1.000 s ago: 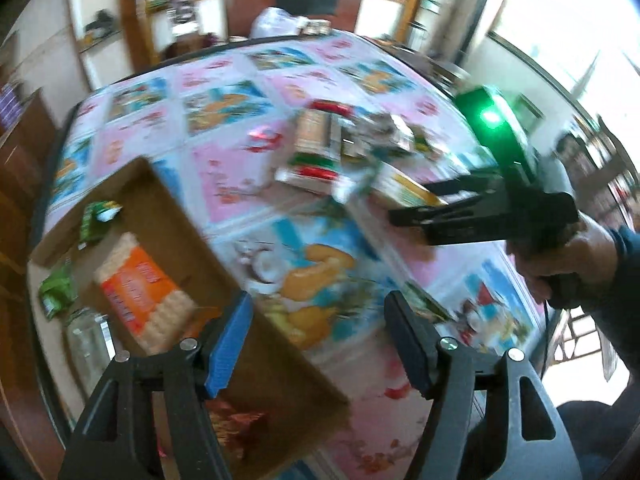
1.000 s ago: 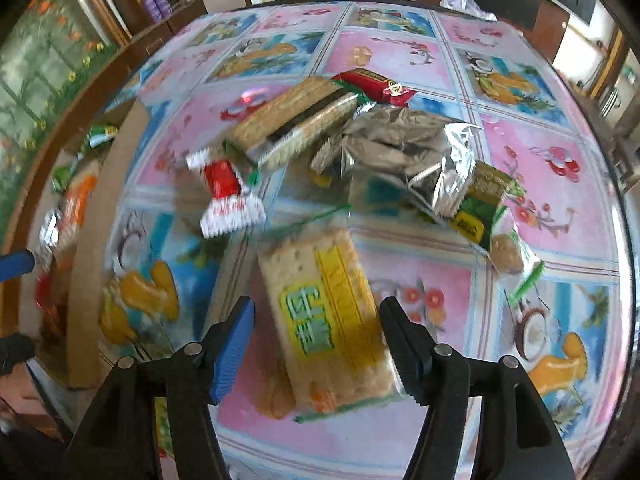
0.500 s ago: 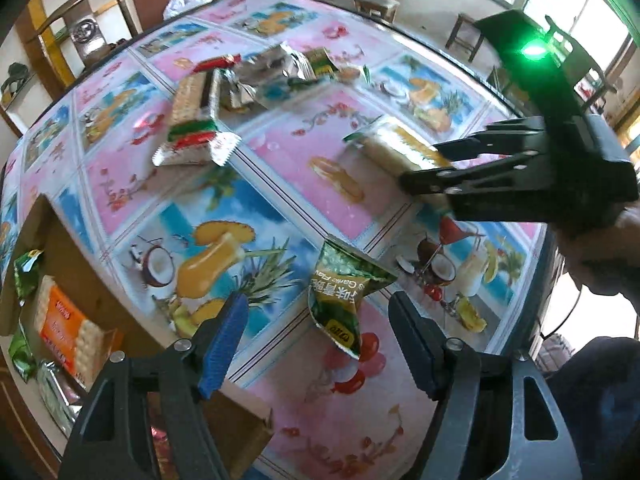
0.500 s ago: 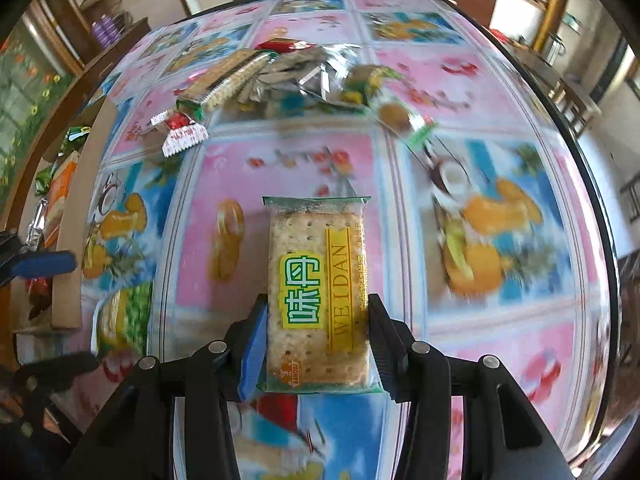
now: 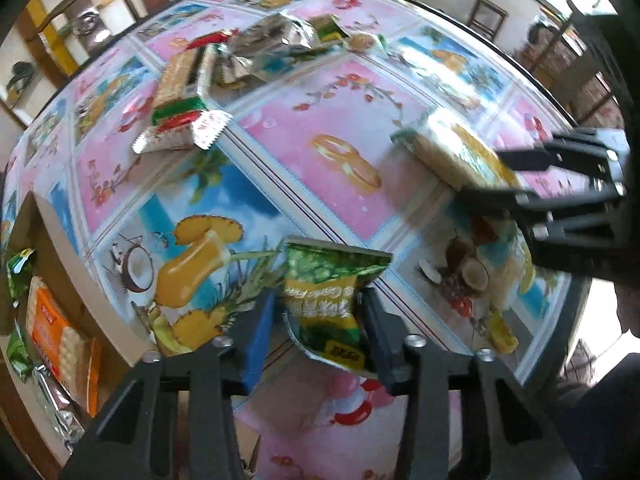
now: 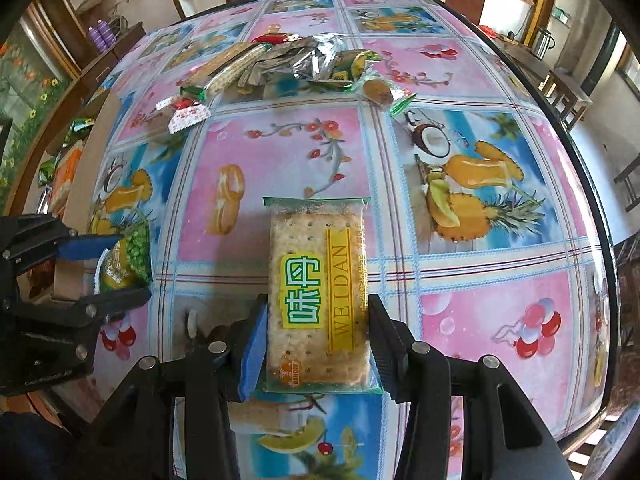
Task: Organize snacks
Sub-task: 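Carry the green pea packet and WEIDAN cracker pack over the box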
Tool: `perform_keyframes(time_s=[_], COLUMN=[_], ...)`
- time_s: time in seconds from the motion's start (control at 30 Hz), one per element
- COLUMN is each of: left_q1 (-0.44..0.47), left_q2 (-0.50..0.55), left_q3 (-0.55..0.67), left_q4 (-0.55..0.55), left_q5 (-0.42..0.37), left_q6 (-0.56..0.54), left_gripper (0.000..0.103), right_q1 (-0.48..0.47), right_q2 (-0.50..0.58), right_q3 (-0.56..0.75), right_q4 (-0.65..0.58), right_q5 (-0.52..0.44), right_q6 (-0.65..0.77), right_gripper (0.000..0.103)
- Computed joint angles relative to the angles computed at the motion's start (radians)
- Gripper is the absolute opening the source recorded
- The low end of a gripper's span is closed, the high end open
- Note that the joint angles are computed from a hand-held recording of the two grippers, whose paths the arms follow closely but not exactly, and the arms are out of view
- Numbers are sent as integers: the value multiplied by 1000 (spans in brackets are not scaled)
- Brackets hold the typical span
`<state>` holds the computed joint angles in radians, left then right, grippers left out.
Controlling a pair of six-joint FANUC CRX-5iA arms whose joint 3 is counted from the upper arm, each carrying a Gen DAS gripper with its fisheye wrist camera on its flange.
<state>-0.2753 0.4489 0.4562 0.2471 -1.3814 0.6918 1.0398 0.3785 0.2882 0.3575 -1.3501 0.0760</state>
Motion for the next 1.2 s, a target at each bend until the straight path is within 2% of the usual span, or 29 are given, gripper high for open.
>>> perform_keyframes(time_s=[0.07, 0.2, 0.43, 0.67, 1.2], left_q1=[11, 41, 74, 74, 105], left_q2=[9, 34, 1, -30, -49], left_q3=[6, 36, 4, -24, -34], left_q4=[24, 74, 132, 141, 157], left_q5=[-7, -33, 16, 79, 103], left_q6=[31, 92, 103, 104, 126], left_gripper=[30, 30, 30, 30, 30], right_q1=[5, 3, -4, -10, -25], right_q2=[1, 14, 22, 29, 36], right_q3=[0, 18, 33, 46, 78], right_q4=[4, -1, 14, 16, 17], right_q5=[18, 34, 60, 87, 142], right_q6=[-6, 4, 12, 29, 52], right_gripper=[50, 50, 50, 50, 50])
